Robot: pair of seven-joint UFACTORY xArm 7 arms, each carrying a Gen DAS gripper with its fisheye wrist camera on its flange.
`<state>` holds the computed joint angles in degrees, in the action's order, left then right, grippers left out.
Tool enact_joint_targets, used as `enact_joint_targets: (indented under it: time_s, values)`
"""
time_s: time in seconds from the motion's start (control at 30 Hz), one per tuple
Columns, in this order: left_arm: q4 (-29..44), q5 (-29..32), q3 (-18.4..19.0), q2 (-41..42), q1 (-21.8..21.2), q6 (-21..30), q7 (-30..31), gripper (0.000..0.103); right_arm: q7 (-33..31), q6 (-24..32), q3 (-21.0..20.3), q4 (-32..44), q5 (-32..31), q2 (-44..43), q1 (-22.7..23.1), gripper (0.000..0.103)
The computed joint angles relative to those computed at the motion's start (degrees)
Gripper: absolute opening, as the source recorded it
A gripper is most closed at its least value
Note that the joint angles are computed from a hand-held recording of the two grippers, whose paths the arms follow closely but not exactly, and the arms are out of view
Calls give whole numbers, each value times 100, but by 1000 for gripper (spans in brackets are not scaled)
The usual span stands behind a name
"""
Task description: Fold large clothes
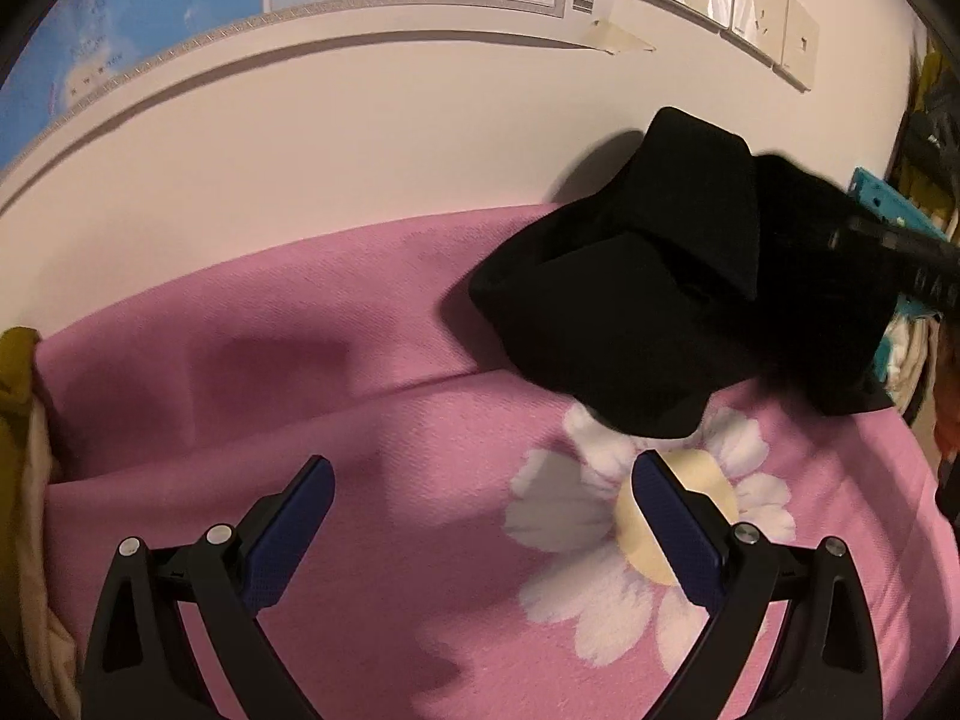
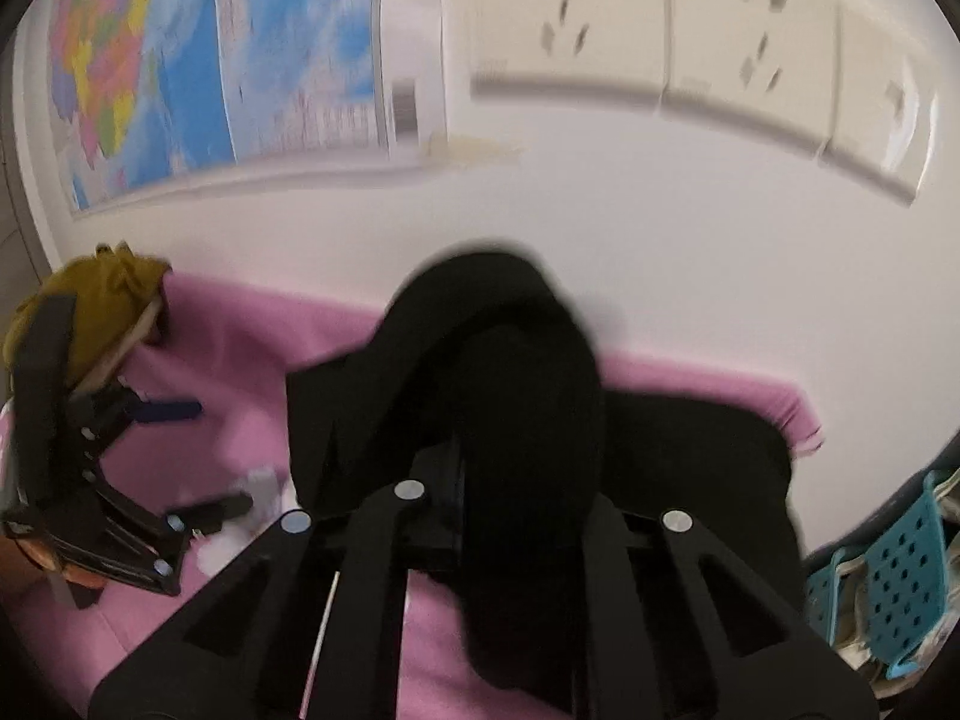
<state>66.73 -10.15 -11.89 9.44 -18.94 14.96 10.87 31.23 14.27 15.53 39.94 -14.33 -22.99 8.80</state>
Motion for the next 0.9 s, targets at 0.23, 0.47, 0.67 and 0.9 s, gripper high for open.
enact_joint_targets:
  time_s: [0.23, 0.47, 0.67, 0.9]
  values:
    - [256, -1496, -672, 177, 398, -123, 1601, 96, -84, 268, -296, -275, 115, -1375, -268, 8]
    - [798, -2660, -1173, 482, 398, -77, 3034, 96, -404, 343, -483, -580, 467, -2164, -378, 8]
    - [1796, -2025, -991, 1257, -122, 382, 2879, 22, -541, 431, -601, -825, 704, -2685, -448, 8]
    - [2431, -1595, -1032, 1122, -555, 29, 2319, 7, -686, 1136, -533, -300, 472, -3359, -1151, 6]
